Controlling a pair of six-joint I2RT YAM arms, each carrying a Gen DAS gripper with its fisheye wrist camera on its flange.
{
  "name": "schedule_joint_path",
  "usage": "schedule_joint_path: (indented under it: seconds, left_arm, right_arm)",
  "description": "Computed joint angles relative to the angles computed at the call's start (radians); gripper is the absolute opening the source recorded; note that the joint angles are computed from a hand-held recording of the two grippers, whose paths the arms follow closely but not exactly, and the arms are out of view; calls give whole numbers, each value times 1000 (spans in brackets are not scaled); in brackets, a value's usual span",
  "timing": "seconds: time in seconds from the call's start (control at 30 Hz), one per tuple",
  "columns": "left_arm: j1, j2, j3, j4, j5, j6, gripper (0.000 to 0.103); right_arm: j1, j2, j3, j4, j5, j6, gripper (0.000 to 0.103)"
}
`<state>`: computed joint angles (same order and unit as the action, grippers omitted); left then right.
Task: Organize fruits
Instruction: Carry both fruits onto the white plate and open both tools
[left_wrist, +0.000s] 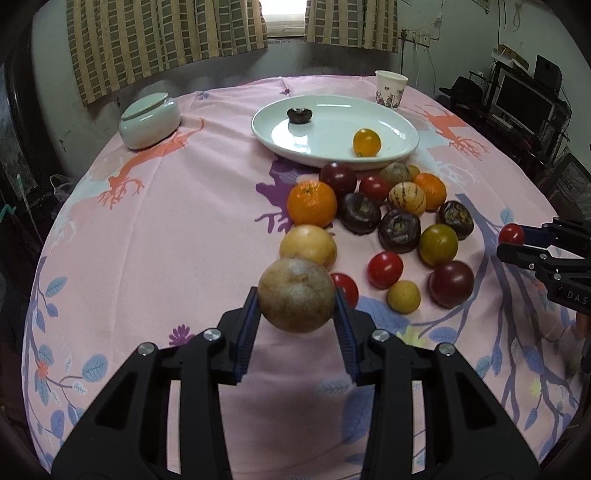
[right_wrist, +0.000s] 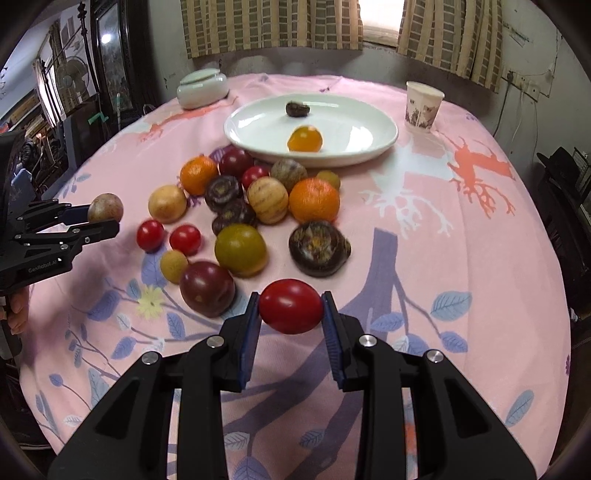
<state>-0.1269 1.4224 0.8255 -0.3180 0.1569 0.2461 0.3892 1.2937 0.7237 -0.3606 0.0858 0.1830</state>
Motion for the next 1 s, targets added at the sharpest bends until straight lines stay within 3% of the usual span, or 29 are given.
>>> schedule_joint_path:
  seconds: [0.2, 0.43, 0.57, 0.8, 1.0]
  left_arm:
    - [-52, 93, 184, -27, -7, -70, 40]
    - [-95, 315, 454, -36, -28, -120, 40]
    - [-107, 519, 677, -70, -62, -136, 40]
    - [-111, 844, 1070, -181, -109, -150, 40]
    - [-118, 1001, 1280, -252, -134, -159, 41]
  right_arm:
    - [-39, -4, 86, 32, 1, -16, 33]
    - [-105, 241, 310, 54, 16, -76, 33]
    - [-177, 458, 526, 34, -32, -93, 33]
    - [-247, 833, 972, -114, -83, -90, 33]
    - [-265, 1088, 1314, -265, -76, -77, 33]
